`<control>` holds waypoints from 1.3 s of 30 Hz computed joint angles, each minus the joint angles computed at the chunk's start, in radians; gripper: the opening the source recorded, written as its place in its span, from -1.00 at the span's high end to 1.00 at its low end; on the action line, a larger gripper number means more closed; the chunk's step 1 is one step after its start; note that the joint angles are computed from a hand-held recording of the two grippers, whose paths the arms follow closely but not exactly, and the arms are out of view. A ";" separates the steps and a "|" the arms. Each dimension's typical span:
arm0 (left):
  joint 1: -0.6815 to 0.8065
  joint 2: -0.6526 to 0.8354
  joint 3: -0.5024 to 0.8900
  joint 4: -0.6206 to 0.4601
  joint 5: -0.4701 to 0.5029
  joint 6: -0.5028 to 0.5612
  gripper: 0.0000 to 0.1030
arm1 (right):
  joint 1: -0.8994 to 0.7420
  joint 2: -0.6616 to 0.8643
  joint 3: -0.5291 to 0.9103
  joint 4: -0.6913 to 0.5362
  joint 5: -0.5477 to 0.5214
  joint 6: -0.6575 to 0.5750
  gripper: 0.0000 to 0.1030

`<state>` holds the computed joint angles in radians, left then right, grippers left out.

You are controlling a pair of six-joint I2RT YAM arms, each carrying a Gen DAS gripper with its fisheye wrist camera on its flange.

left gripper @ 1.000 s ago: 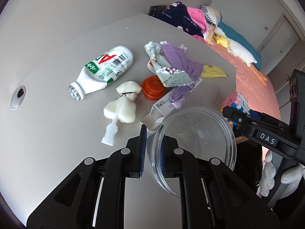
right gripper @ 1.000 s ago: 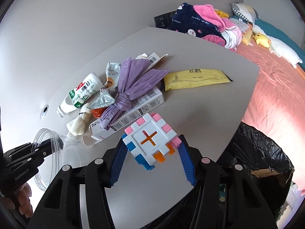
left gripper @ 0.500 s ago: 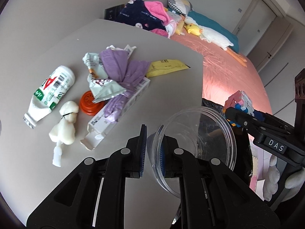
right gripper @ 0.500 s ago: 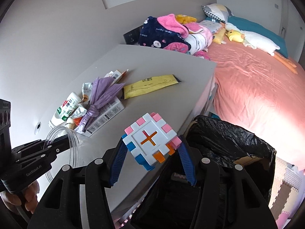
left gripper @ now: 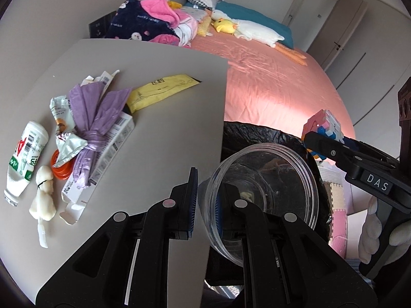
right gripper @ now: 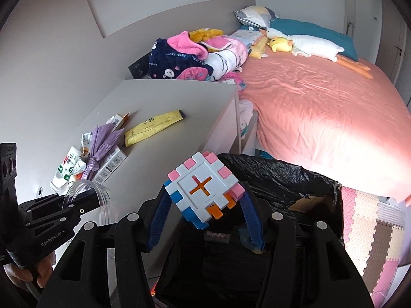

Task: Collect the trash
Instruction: 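Carry the bowl and cube over the black trash bag and open both tools, then move both open tools back over the trash pile on the table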

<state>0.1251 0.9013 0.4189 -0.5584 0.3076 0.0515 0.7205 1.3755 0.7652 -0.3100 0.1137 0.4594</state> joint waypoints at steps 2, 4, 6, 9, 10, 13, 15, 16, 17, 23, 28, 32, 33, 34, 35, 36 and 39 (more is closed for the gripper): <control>-0.062 0.014 0.005 0.016 -0.019 -0.031 0.78 | -0.023 -0.028 -0.016 -0.008 -0.001 -0.001 -0.08; -0.115 0.033 0.013 0.031 -0.037 -0.053 0.78 | -0.047 -0.056 -0.034 -0.014 -0.005 -0.006 -0.08; -0.162 0.054 0.019 0.047 -0.051 -0.073 0.78 | -0.070 -0.082 -0.047 -0.024 -0.010 -0.007 -0.08; -0.223 0.085 0.030 0.067 -0.067 -0.101 0.78 | -0.106 -0.116 -0.065 -0.039 -0.020 -0.009 -0.08; -0.243 0.098 0.035 0.074 -0.072 -0.110 0.78 | -0.119 -0.128 -0.072 -0.045 -0.021 -0.010 -0.08; -0.290 0.144 0.051 0.096 -0.077 -0.129 0.78 | -0.157 -0.159 -0.085 -0.066 -0.036 -0.012 -0.08; -0.326 0.204 0.075 0.097 -0.066 -0.135 0.63 | -0.199 -0.182 -0.091 -0.086 -0.086 -0.029 -0.17; -0.344 0.230 0.087 0.094 -0.072 -0.150 -0.10 | -0.211 -0.195 -0.091 -0.100 -0.090 -0.028 -0.50; -0.366 0.257 0.099 0.089 -0.092 -0.172 -0.84 | -0.213 -0.223 -0.100 -0.111 -0.058 -0.014 -0.77; -0.409 0.306 0.107 0.149 -0.110 -0.214 -0.86 | -0.244 -0.300 -0.132 -0.120 -0.014 -0.023 -0.78; -0.408 0.293 0.114 0.142 -0.122 -0.211 -0.86 | -0.247 -0.304 -0.138 -0.124 0.001 -0.027 -0.78; -0.387 0.270 0.105 0.128 -0.115 -0.201 -0.86 | -0.217 -0.290 -0.130 -0.119 0.016 -0.018 -0.78; -0.382 0.264 0.103 0.124 -0.115 -0.197 -0.86 | -0.210 -0.284 -0.127 -0.117 0.020 -0.017 -0.78; -0.377 0.257 0.101 0.121 -0.116 -0.195 -0.86 | -0.203 -0.279 -0.124 -0.114 0.022 -0.016 -0.78; -0.370 0.250 0.097 0.118 -0.116 -0.194 -0.86 | -0.196 -0.273 -0.121 -0.111 0.023 -0.015 -0.78; -0.363 0.247 0.096 0.115 -0.114 -0.192 -0.86 | -0.190 -0.266 -0.118 -0.109 0.024 -0.014 -0.78; -0.337 0.235 0.087 0.107 -0.110 -0.182 -0.86 | -0.166 -0.244 -0.108 -0.099 0.030 -0.007 -0.78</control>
<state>-0.2115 1.1362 0.5061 -0.4517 0.1980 -0.1307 0.5547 1.1319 0.6573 -0.4092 0.1438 0.4522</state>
